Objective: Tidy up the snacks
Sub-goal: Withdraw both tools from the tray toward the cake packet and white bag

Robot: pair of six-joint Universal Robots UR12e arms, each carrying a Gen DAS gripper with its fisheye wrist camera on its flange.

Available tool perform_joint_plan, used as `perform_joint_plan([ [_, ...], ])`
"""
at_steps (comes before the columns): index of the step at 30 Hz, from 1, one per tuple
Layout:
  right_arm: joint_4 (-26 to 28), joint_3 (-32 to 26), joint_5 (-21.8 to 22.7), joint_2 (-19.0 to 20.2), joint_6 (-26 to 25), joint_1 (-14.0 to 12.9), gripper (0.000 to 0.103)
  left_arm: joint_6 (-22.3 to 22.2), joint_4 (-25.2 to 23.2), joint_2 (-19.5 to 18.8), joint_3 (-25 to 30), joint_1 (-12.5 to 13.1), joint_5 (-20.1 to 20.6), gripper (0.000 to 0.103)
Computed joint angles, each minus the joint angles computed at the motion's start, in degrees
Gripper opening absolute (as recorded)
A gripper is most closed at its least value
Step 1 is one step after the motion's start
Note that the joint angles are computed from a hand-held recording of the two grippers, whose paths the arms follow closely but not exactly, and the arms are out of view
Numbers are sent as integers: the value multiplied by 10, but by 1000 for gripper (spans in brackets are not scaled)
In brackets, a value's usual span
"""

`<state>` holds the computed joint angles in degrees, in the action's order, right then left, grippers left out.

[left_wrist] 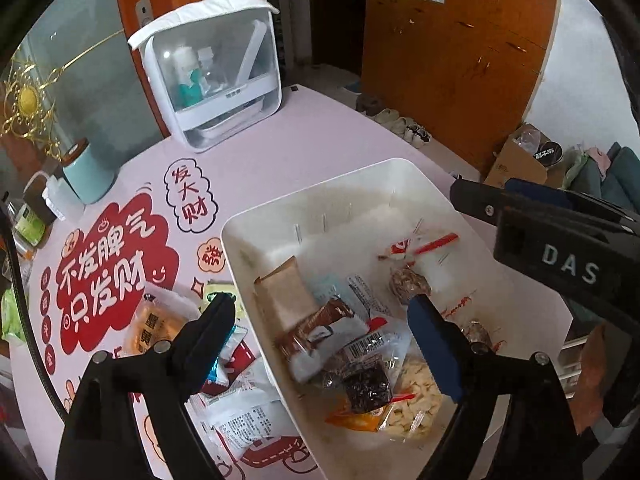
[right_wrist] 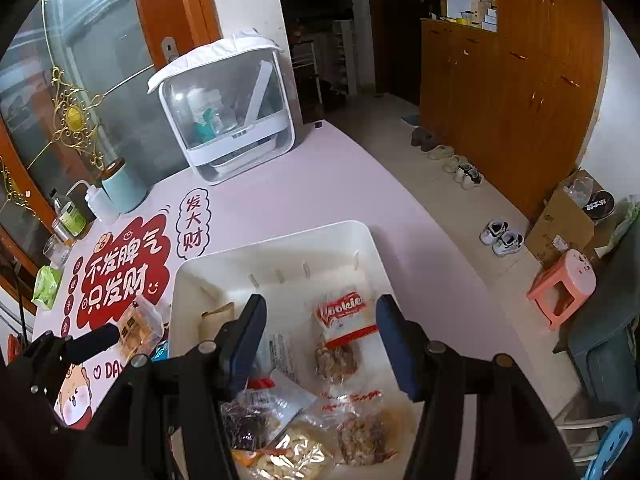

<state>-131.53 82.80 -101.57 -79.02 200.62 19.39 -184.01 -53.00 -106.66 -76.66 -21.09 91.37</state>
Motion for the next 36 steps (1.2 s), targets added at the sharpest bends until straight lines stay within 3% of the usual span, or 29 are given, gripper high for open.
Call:
perform_joint_plan([
  [12,-9,31,40,-30,8,15,58,-5,4,25,-24,6,4,87],
  [22,-12,48,91,-44,4,28,58,11,3,72,-64,14,48,87],
  [29,-16,35,100,-36,-7,41,58,24,-24,100,-73,41,69,87],
  [36,3,16,94,-15,14,56,58,37,-62,108,-60,85,40,87],
])
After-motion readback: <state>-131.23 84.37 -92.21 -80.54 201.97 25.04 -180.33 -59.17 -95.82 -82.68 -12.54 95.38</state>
